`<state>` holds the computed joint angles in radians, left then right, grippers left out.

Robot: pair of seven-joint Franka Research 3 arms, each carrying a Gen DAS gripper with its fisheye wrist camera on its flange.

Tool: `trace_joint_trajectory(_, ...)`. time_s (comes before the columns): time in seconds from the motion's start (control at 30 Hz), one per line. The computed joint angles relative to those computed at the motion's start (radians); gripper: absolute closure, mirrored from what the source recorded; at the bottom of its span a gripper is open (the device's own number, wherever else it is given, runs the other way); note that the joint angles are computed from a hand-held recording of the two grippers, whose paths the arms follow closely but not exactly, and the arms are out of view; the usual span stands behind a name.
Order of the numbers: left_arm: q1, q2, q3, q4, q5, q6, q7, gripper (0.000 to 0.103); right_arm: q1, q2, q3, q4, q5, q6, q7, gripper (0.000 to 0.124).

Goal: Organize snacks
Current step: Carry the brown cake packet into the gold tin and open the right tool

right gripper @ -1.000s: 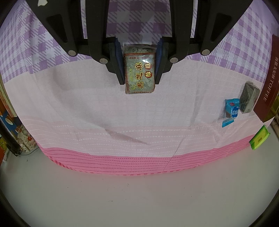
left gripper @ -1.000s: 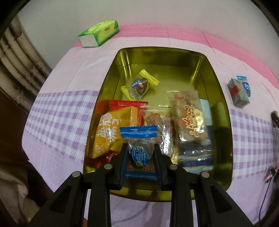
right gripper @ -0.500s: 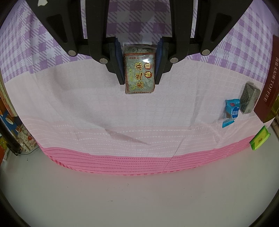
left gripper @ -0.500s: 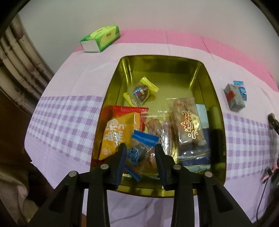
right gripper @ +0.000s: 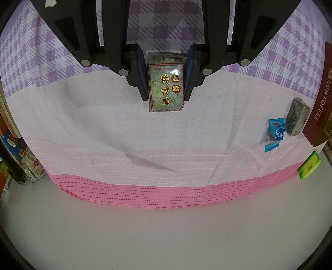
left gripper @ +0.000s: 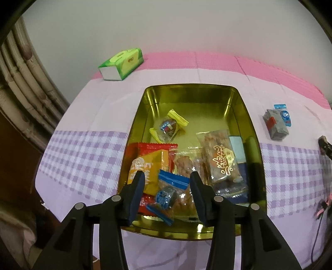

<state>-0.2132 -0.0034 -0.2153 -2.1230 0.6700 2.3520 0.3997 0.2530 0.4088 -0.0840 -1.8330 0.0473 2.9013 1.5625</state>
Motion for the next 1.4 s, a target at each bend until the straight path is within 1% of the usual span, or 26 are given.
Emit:
trace_joint_trajectory(0.2, 0.007, -0.025, 0.001, -0.026, 0.031, 0.001, -0.031, 0.056, 0.003, 0.0, -0.004, 0.0, -0.002, 0.0, 0.001, 0.095)
trace_joint_trajectory(0.3, 0.013, -0.039, 0.002, -0.041, 0.034, 0.003, -0.048, 0.048, 0.005, -0.001, -0.008, -0.003, 0.002, 0.0, 0.016, 0.095)
trace_joint_trajectory(0.37, 0.019, -0.052, 0.002, -0.054, 0.039, 0.007, -0.068, 0.047, 0.022, 0.001, -0.026, 0.003, -0.018, -0.013, 0.04, 0.096)
trace_joint_trajectory(0.53, 0.03, -0.071, 0.0, -0.074, 0.041, 0.016, -0.093, 0.042, 0.041, -0.002, -0.046, 0.015, -0.049, -0.046, 0.118, 0.097)
trace_joint_trajectory(0.57, 0.033, -0.075, 0.0, -0.077, 0.042, 0.018, -0.099, 0.038, 0.041, -0.006, -0.047, 0.014, -0.054, -0.048, 0.129, 0.097)
trace_joint_trajectory(0.67, 0.038, -0.083, -0.004, -0.081, 0.06, 0.009, -0.123, 0.036, 0.039, -0.02, -0.039, 0.007, -0.068, -0.048, 0.149, 0.097)
trace_joint_trajectory(0.73, 0.04, -0.088, -0.007, -0.083, 0.071, 0.002, -0.131, 0.033, 0.032, -0.035, -0.025, -0.004, -0.069, -0.041, 0.142, 0.097)
trace_joint_trajectory(0.8, 0.042, -0.093, -0.008, -0.086, 0.076, 0.001, -0.142, 0.032, 0.032, -0.044, -0.017, -0.012, -0.074, -0.026, 0.139, 0.097)
trace_joint_trajectory(0.93, 0.046, -0.104, -0.012, -0.089, 0.097, -0.018, -0.173, 0.032, 0.023, -0.069, 0.023, -0.024, -0.048, -0.024, 0.1, 0.097)
trace_joint_trajectory(1.13, 0.059, -0.137, -0.008, -0.112, 0.087, -0.042, -0.214, 0.03, 0.014, -0.105, 0.111, -0.035, 0.039, -0.028, -0.022, 0.097)
trace_joint_trajectory(1.27, 0.074, -0.16, -0.006, -0.131, 0.076, -0.068, -0.253, 0.03, 0.026, -0.13, 0.167, -0.04, 0.113, -0.039, -0.118, 0.097)
trace_joint_trajectory(1.4, 0.09, -0.183, 0.001, -0.158, 0.053, -0.062, -0.284, 0.03, 0.044, -0.139, 0.211, -0.028, 0.191, -0.06, -0.216, 0.097)
